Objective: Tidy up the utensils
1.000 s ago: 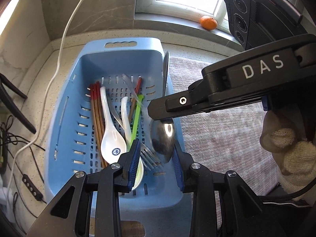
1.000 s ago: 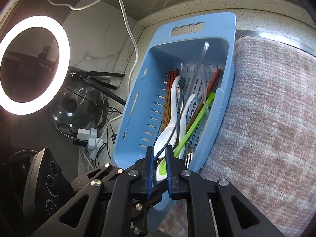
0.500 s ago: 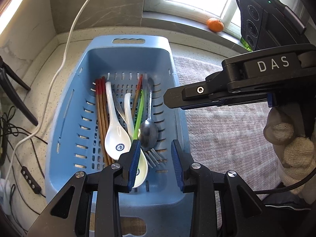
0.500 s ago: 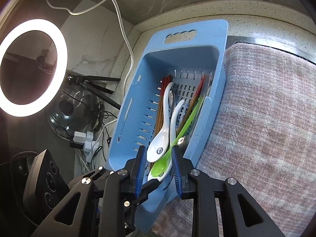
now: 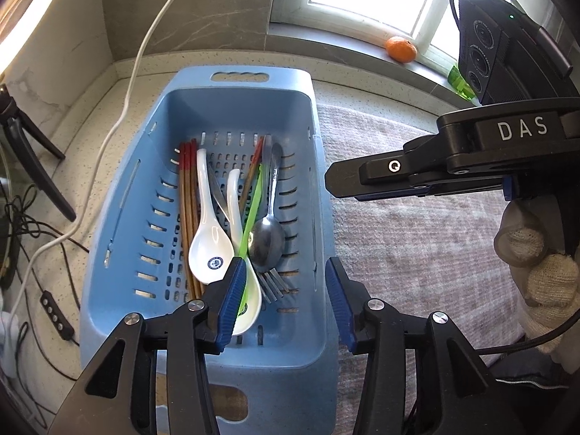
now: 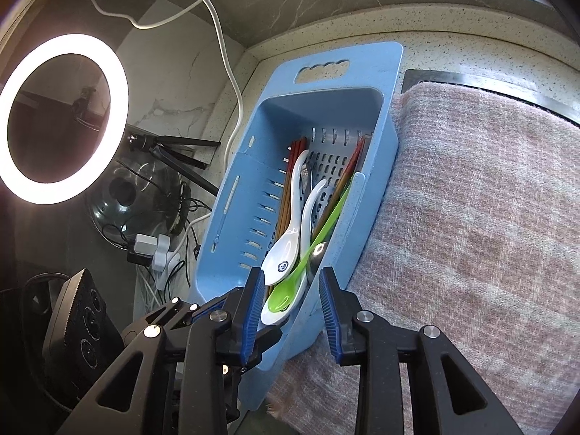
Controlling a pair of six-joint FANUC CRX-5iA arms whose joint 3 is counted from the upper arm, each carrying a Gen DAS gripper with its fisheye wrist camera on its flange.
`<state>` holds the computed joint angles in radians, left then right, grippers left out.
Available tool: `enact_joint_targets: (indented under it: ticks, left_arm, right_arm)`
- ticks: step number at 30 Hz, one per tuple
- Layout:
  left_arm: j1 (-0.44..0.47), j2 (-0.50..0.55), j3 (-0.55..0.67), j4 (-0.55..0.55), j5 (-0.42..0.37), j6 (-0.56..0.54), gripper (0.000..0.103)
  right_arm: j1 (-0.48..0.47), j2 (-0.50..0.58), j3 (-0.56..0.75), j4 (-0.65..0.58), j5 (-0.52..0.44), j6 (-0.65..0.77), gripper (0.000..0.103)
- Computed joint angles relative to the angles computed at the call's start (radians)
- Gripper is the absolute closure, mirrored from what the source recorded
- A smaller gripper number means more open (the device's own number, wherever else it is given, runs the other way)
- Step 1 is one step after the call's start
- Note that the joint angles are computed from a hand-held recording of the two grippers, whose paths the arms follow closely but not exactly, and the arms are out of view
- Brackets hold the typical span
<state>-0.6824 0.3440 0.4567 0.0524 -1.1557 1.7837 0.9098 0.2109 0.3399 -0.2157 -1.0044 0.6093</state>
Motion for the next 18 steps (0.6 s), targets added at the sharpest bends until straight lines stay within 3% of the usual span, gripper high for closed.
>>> enact_joint_targets:
  ticks: [9,11,14,16,18]
  left_arm:
    - [-0.031,0.003,0.033,-0.063,-0.033,0.092,0.047]
    - [-0.042,0.004,0.046,-0.087,-0.048,0.129,0.04]
    - [-0.064,0.005,0.074,-0.141,-0.076,0.208,0.035]
    - [-0.083,0.01,0.104,-0.19,-0.108,0.262,0.035]
    - [-0.1,0.007,0.123,-0.231,-0.126,0.314,0.035]
  right_arm:
    - [0.016,-0.052,-0.061,0.057,0.005,-0.004,0.065]
    - [0.025,-0.068,-0.078,0.081,0.008,-0.007,0.064]
    - [0.049,-0.093,-0.111,0.153,0.007,-0.026,0.062]
    - [0.07,-0.116,-0.142,0.214,0.017,-0.044,0.052]
    - [0.096,-0.144,-0.184,0.295,0.035,-0.074,0.05]
